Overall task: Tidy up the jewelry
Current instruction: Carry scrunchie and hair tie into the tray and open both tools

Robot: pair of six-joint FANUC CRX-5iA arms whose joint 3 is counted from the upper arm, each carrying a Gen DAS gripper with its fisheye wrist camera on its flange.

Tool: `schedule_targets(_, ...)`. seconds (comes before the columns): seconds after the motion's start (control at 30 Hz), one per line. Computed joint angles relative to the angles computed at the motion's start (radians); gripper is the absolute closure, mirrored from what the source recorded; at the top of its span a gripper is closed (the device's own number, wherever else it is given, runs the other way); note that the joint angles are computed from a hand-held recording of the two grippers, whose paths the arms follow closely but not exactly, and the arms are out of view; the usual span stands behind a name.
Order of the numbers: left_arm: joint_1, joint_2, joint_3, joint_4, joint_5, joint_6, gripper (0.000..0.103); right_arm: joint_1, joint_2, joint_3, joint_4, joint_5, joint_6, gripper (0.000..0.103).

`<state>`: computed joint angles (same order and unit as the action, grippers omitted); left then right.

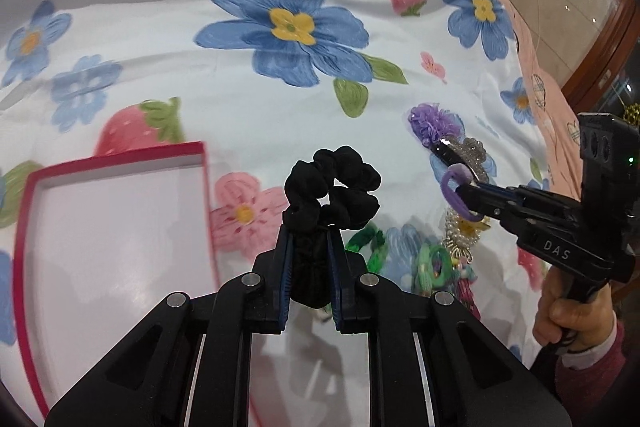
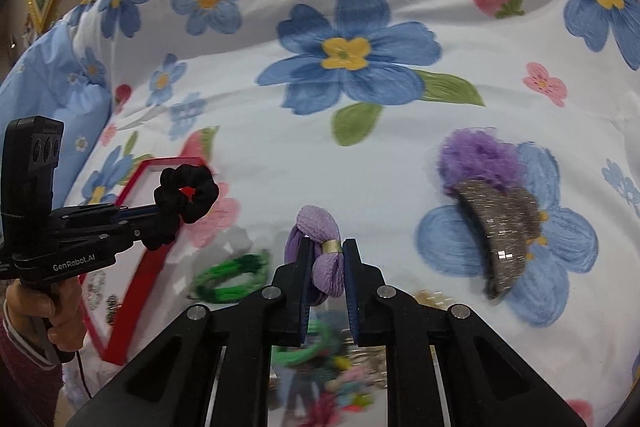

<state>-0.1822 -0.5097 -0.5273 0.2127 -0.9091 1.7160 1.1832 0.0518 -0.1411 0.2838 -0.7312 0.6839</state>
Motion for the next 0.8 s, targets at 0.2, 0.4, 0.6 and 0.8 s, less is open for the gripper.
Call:
schedule_targets(0.2,0.064,-0.112,-0.05,0.014,-0.052,-0.006,0.089,0.042,0.022,0.037,-0.021,0.019,0.014,0.089)
schedule_targets(0.4,0.142,-0.216,-0.103,0.037,-0.106,-0.021,0.089,0.073,0.054,0.081,-0.051,0.03,0.036,0.088)
schedule_targets(0.6,0.243,-0.305,-0.153,0.086,-0.158,-0.071,0.089,0.096,0.091,0.131,-0.085,0.033,0.065,0.088)
schedule_targets(0.8,0.371,-0.381,-0.194,0.141,-0.217,-0.15,0.089,0.113,0.137,0.194,-0.119,0.025,0.104,0.088)
